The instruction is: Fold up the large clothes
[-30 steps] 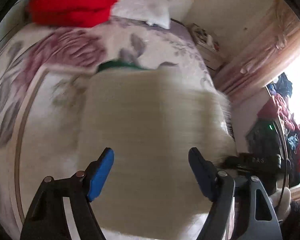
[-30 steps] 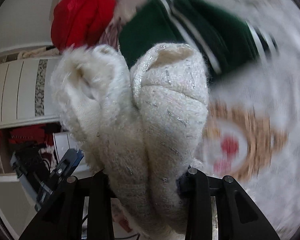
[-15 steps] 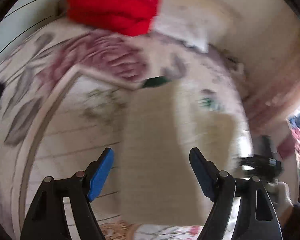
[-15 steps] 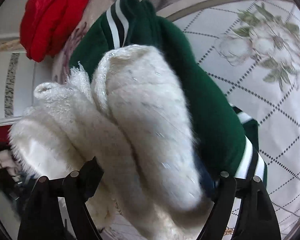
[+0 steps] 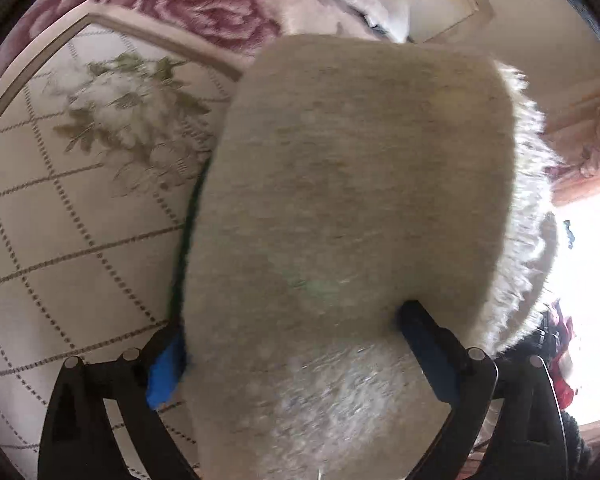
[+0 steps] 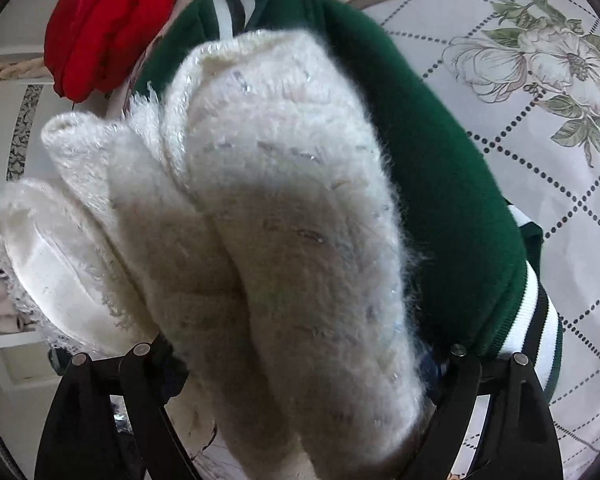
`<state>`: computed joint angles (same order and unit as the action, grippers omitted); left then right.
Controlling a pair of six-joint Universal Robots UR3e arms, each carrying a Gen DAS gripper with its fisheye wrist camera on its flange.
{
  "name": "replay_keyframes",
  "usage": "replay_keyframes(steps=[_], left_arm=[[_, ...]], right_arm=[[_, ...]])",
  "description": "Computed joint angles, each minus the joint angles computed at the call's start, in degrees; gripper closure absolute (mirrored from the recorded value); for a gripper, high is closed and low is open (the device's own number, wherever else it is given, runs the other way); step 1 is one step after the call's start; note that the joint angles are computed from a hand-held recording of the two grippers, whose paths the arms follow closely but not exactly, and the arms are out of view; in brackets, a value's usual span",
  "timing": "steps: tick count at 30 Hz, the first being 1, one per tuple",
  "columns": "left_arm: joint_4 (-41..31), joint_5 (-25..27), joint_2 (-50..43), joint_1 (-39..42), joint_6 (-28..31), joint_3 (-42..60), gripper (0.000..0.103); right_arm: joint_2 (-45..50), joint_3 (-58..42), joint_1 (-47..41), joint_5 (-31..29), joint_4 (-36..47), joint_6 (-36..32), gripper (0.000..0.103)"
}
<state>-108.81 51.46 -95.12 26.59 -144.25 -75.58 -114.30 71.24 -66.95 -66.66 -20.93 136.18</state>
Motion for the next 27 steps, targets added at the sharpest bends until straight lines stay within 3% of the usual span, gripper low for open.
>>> replay_keyframes(steps=[4,6,9,12,16,21,23,27], left_arm=[[1.4,0.1,3.2,-1.5,1.0,-0.3,0.005],[1.8,0.0,6.7,-2.6,2.6,-0.9,0.005],[2.7,1.2,9.0,-5.4,1.7,0.5,0.005],[-0.5,0.6,8.4,-5.7,2.0,5.0,0.005],[-5.6,-0.3,5.2,-4.7,3.0,13.9,0.005],[-5.1,-0.9,-5.1,-8.3,-1.5,29.8,0.006],[-5.5,-1.0,-9.5,-9.5,-3.4,37.1,0.006],[-7.5,-1.6,-17.2,-10.6,-4.8,48.8,0.006]], right_arm=[[-3.1,1.3,2.5,1.9,0.4,1.6,0.021],[-4.8,1.9,3.1,3.5,0.8,3.1,0.04],[-5.2,-1.3,-0.5,5.1,6.9,0.6,0.055],[-4.3,-8.3,-3.6,5.8,15.5,-3.8,0.063],[-0.6,-14.9,7.1,11.8,12.5,5.1,0.064],[3.5,-20.8,17.5,17.7,5.8,16.4,0.064],[7.8,-26.7,20.9,19.9,3.2,20.7,0.064],[19.0,-47.5,22.9,22.7,8.0,24.3,0.064]])
